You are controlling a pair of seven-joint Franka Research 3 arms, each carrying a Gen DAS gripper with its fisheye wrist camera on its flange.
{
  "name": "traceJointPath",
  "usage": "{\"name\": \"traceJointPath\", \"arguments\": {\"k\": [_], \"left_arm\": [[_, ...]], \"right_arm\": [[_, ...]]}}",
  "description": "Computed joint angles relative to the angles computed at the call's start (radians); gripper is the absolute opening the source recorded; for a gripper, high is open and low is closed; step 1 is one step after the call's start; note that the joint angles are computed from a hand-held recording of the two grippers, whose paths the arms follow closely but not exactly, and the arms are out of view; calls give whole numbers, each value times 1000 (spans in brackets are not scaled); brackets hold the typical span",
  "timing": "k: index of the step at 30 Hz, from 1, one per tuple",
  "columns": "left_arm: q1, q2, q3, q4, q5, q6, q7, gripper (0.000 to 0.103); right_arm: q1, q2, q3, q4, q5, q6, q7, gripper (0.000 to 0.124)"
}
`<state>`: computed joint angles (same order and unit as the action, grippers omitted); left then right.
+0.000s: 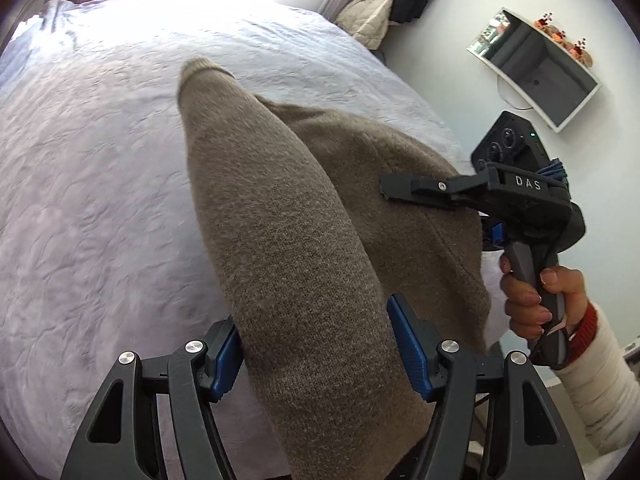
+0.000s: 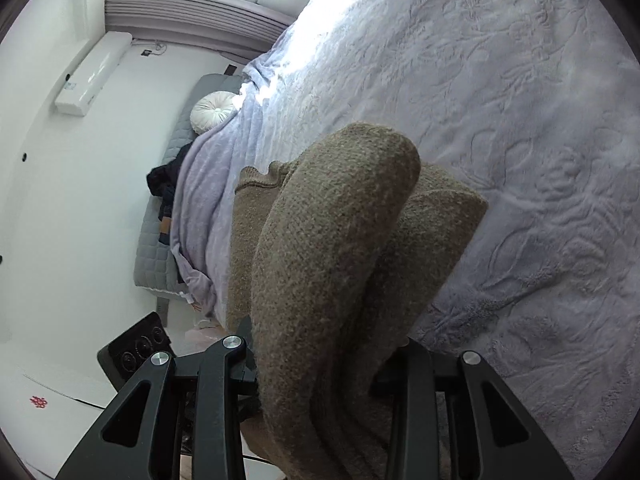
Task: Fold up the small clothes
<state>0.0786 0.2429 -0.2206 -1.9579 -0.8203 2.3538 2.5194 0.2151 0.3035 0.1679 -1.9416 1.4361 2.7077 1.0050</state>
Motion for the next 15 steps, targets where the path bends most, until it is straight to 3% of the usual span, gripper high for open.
{"name": "traceJointPath", "arguments": {"k": [4,7,8,11,13,15], "left_arm": [[-28,49,17,-23,113,176,-109,68],[16,40,-21,-48,74,225,-50,71],[17,31,-25,-62,76,258,-42,79],[12,3,-29,-120,90,403,-23,80],[31,-8,-28,-135,98,406,-35,80],[49,-24,-29,-167,70,403,-32,80]], "right_arm": [[71,64,-41,9,-294,98,273,41],[108,59,-76,-30,-472,154,430,61],[124,46,-92,-50,-534,169,482,65],[209,-18,-189,-130,-796,206,690,66],[273,-75,-265,-196,-975,224,843,66],[290,-135,-295,-262,-1078,245,925,66]]}}
